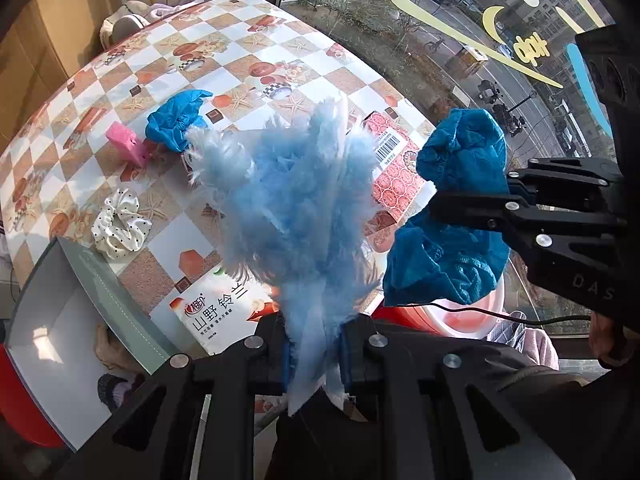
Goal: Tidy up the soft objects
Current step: 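Carry the feather boa over the box with left tool while right tool carries the bag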
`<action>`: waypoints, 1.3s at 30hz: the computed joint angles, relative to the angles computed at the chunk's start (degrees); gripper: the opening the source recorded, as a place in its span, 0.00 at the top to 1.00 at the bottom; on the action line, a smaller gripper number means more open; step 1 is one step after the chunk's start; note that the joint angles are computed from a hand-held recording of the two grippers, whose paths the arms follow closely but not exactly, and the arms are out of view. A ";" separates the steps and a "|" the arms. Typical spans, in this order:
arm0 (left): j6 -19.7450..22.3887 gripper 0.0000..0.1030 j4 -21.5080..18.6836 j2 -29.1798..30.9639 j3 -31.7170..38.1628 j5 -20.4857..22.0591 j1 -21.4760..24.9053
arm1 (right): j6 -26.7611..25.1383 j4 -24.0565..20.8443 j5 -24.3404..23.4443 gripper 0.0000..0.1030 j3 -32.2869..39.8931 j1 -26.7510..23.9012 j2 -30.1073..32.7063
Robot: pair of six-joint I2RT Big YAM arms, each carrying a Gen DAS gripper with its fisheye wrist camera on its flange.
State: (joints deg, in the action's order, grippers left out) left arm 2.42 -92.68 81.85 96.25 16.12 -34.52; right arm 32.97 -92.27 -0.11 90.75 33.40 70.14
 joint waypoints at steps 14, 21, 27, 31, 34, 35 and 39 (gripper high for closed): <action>-13.74 0.81 2.27 -4.16 -5.24 -4.64 4.67 | -16.84 2.50 -5.63 0.89 4.77 2.21 7.96; -21.30 0.81 2.35 -7.44 -8.01 -7.71 5.59 | -22.65 2.69 -9.55 0.89 5.02 2.83 9.48; -26.65 0.81 1.87 -10.74 -10.55 -10.14 7.22 | -26.17 2.86 -11.44 0.89 5.69 4.29 10.82; -28.63 0.81 1.38 -12.89 -12.42 -11.22 8.82 | -27.97 2.88 -11.99 0.89 7.26 5.47 12.25; -29.70 0.81 1.08 -14.69 -13.98 -11.58 10.19 | -28.88 2.89 -12.02 0.89 8.69 6.42 13.35; -29.93 0.81 0.99 -15.23 -14.40 -11.70 10.67 | -29.10 2.81 -11.98 0.89 9.22 6.77 13.78; -30.58 0.81 0.68 -17.16 -15.80 -12.00 12.74 | -29.66 2.25 -12.10 0.89 11.44 8.17 15.50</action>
State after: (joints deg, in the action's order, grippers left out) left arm -28.16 -92.00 64.69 80.44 4.12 -21.78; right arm 3.31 -90.02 -12.21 102.19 41.57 85.64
